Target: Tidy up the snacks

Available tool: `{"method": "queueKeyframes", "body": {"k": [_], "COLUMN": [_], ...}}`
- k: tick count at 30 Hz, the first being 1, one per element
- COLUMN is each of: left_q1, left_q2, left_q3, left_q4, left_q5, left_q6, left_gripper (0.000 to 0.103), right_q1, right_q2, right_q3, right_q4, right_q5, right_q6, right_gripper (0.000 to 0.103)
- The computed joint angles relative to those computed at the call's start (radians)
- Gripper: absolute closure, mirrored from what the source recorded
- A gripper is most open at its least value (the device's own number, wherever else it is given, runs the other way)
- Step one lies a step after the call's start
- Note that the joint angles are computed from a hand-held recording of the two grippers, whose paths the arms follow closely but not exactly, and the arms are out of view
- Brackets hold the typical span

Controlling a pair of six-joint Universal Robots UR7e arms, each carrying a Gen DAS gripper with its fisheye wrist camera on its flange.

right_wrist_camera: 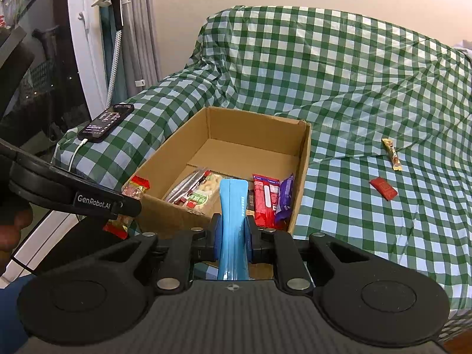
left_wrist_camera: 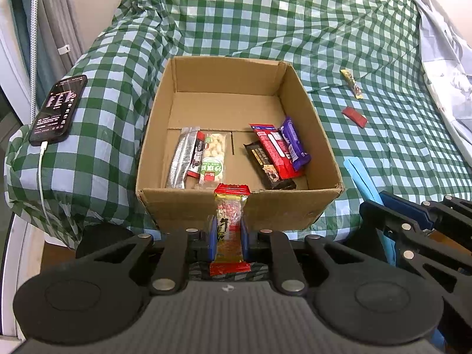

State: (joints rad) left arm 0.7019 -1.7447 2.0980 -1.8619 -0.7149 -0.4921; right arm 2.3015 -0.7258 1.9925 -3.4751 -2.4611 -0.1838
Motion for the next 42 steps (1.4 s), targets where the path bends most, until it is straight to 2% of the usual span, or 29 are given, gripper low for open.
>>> {"method": "queueKeyframes", "body": {"k": [13,19,28,42], "left_q1": [0.060,0.118,0.209,0.322], "left_q2": [0.060,0.114,0.248,0.467], "left_q3": [-0.038,-0.095,-0.206,-0.364], "left_q4": [-0.032,-0.086,-0.175,-0.219], "left_q5": [-0.004,0.009,0.009,0.021], "left_q6": [0.033,0.075,0.158,0.249], "left_gripper": [0.085,0.085,0.085,0.085], "right_q1": [-0.035,-0.057,-0.117,-0.238], "right_q2": [-0.004,0.013,0.070,0.147], "right_q3": [-0.022,-0.076,-0.208,-0.366], "right_q4": [0.067,0.071,0.103,0.187], "right_q5": [0.017,0.028,0.070,0.132], "right_q6": [0.024,-0.006,-0.082,-0.089], "right_gripper": [0.086,0.086,0.086,0.086]}}
